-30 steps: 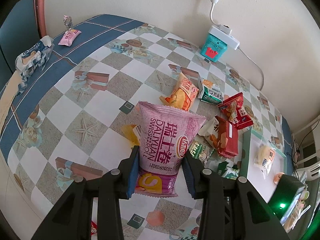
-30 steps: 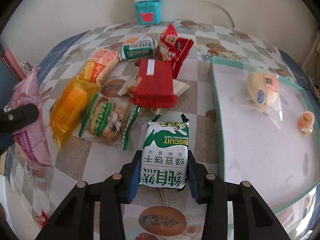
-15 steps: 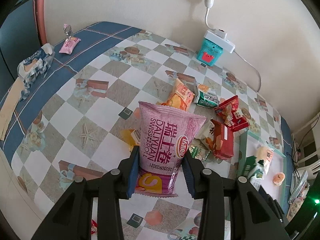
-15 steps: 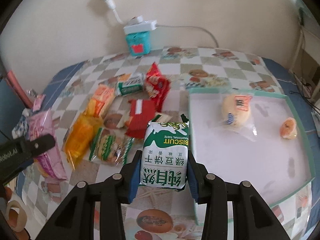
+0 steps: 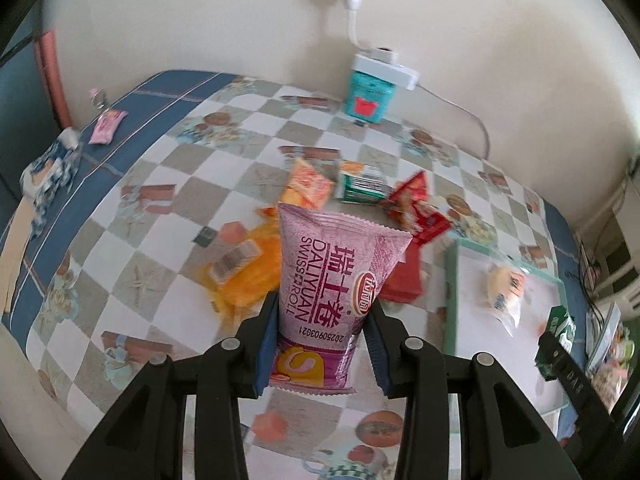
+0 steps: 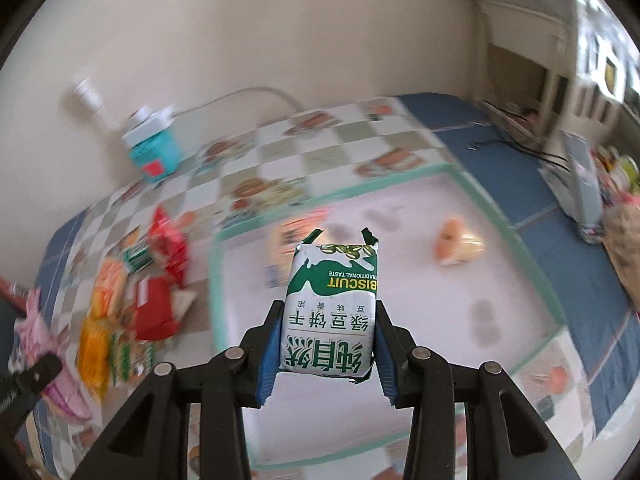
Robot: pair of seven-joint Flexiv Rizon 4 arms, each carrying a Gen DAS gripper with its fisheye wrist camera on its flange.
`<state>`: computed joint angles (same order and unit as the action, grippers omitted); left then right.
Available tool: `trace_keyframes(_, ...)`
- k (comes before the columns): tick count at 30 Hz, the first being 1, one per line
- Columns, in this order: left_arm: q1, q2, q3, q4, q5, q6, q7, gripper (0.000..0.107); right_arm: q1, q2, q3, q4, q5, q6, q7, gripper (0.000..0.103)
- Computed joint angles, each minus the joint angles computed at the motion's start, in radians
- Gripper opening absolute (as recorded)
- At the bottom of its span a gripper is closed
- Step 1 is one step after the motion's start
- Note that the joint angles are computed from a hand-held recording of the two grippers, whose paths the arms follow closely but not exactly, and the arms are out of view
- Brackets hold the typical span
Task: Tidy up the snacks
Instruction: 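Carry the pink bag and biscuit pack over the tray with both tools, then release the pink bag and biscuit pack into the tray, opening both tools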
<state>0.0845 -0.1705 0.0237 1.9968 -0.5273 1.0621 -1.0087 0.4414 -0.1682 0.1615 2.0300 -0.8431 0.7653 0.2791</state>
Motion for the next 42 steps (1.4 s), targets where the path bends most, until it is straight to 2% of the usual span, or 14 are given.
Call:
trace_keyframes(7,-0.056,0.04,-0.031,0.038,-0.007,0.025,0.054,0.042,-0.045,0.081,0.011,0.086,0.037,-0.027,0.08,0.044)
trace_keyframes(17,-0.134,0.063,-0.058,0.068,-0.05,-0.013,0.138,0.042,-0.085,0.162,0.044,0.145,0.101,-0.141,0.13,0.044)
trace_keyframes(30,-0.211,0.017,-0.104,0.071,-0.063,0.008,0.224,0.043,-0.113,0.166,0.046,0.174,0.181,-0.107,0.116,0.044)
trace_keyframes(32,-0.21,0.004,-0.107,0.065,-0.072,-0.006,0.228,0.049,-0.113,0.161,0.045,0.176,0.191,-0.1,0.111,0.044)
trace_keyframes(33,-0.208,-0.002,-0.11,0.063,-0.083,-0.009,0.23,0.06,-0.113,0.158,0.045,0.176,0.196,-0.099,0.108,0.044)
trace_keyframes(34,-0.208,-0.004,-0.111,0.063,-0.09,-0.009,0.23,0.075,-0.113,0.155,0.044,0.175,0.2,-0.097,0.106,0.044)
trace_keyframes(36,-0.205,-0.004,-0.115,0.066,-0.118,-0.007,0.243,0.085,-0.113,0.15,0.042,0.177,0.2,-0.092,0.101,0.045)
trace_keyframes(37,-0.203,-0.002,-0.116,0.067,-0.131,-0.005,0.249,0.085,-0.113,0.148,0.041,0.178,0.199,-0.088,0.102,0.046)
trace_keyframes(39,-0.206,-0.003,-0.111,0.067,-0.123,0.007,0.24,0.086,-0.112,0.143,0.04,0.174,0.2,-0.081,0.095,0.059)
trace_keyframes(40,-0.208,-0.006,-0.104,0.064,-0.103,0.017,0.219,0.088,-0.109,0.138,0.04,0.17,0.202,-0.084,0.089,0.074)
trace_keyframes(41,-0.208,-0.012,-0.098,0.058,-0.082,0.019,0.196,0.09,-0.108,0.133,0.039,0.165,0.205,-0.084,0.082,0.079)
trace_keyframes(42,-0.207,-0.02,-0.089,0.05,-0.049,0.016,0.158,0.091,-0.107,0.128,0.038,0.161,0.209,-0.084,0.075,0.079)
